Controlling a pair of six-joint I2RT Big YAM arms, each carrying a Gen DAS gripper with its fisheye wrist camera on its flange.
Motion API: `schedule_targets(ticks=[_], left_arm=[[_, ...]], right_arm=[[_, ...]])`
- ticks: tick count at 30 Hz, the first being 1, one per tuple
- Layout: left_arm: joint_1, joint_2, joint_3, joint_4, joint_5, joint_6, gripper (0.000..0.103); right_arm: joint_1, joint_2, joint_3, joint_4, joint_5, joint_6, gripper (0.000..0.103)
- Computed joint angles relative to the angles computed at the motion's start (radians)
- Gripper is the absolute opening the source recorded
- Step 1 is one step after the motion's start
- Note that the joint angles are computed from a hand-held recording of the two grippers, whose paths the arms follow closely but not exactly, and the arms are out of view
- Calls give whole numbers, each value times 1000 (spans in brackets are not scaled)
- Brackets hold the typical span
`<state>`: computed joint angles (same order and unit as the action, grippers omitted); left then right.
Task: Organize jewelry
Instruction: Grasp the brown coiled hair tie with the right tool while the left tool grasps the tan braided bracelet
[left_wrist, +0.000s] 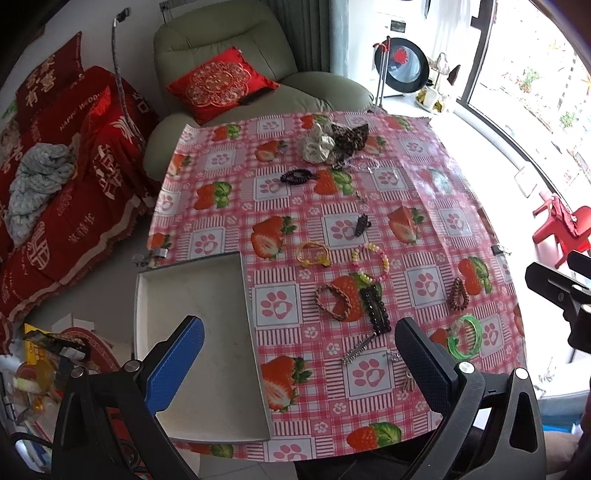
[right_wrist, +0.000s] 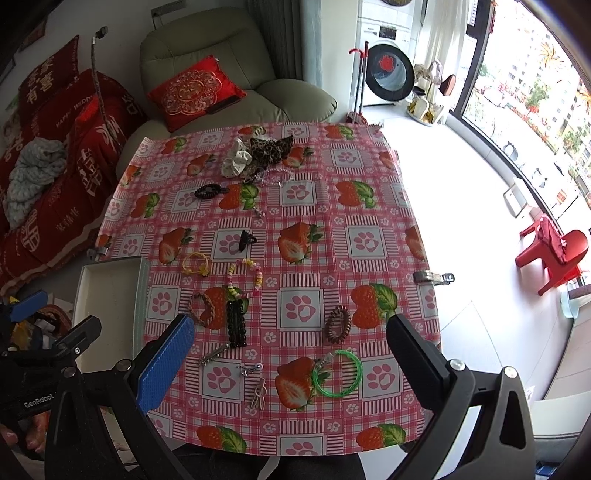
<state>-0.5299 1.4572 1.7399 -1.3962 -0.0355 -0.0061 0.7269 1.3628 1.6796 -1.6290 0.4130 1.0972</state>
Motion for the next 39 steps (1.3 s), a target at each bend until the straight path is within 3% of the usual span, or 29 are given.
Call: schedule_targets(ticks=[8,14,18,23,30,36,39], left_arm=[[-4,42,0,-34,-7,-13,103],[-11,88,-20,-26,-8,-63,103],[-28,136,-26,-23,7,-84,103],[-45,193,-42,19,9,-128,103],[-43,265,-51,87,13,-192,103],[-40,309,-68,135,-1,-228,103],[-40,335,-68,131,3,-247,98]], right_arm=[[-57,-54,-128,39,-137,81,103],[-92,-115,-270,126,-230,101,103],[-124,-155,-369,225,-295,83,103],[-167,-138,-434,265,-342,20,103],[-249,-94,-508,321,-383,-30,103],[-300,-57,-552,387,-358,-82,103],[-313,-37,-567,411,-351,-105,103]])
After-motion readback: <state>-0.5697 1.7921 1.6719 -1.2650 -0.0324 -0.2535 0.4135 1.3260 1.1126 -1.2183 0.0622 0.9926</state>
